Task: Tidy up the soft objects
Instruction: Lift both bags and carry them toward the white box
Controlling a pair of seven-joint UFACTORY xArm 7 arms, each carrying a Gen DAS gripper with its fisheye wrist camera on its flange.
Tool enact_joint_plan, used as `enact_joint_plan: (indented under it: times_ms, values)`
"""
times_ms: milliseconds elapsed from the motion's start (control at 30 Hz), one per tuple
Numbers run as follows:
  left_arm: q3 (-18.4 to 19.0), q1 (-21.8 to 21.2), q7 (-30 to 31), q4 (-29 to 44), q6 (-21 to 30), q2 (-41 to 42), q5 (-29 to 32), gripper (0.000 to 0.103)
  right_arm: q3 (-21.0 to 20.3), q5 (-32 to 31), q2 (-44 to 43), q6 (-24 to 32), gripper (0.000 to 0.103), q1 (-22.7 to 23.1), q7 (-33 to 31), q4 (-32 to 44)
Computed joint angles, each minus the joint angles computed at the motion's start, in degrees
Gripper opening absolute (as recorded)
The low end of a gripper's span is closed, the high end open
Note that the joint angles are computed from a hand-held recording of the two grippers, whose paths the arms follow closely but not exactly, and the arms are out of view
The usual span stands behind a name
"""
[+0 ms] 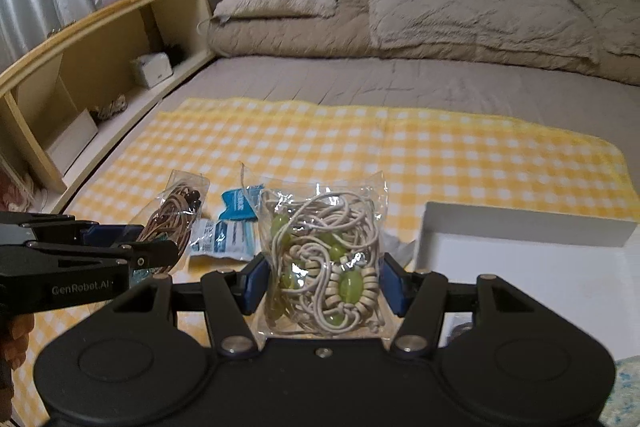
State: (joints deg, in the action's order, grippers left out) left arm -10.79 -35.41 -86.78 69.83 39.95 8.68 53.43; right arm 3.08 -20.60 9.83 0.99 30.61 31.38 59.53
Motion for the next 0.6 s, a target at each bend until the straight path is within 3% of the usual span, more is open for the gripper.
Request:
enact_joint_plan:
  times_ms: [267,367,600]
  values:
    - [0.96,-3.17,-6.88,6.28,0.37,4.09,5.57,0.039,-5.1,-9.67,-5.61,-3.41,0.059,-0.11,9.39,-5.33]
    - [1.66,-4.55,-8.95,9.11,-0.16,6.27,7.09,0.039,-6.72,-17.27,-7.43,-3.77,0.059,-0.99,16.54,-6.46]
    - [3.76,-7.59,-8.67,16.16,-3.83,12.43,5.33,0.039,-4.87,-28.24,-11.09,-3.73,0.059,-7.72,27.13,-9.31]
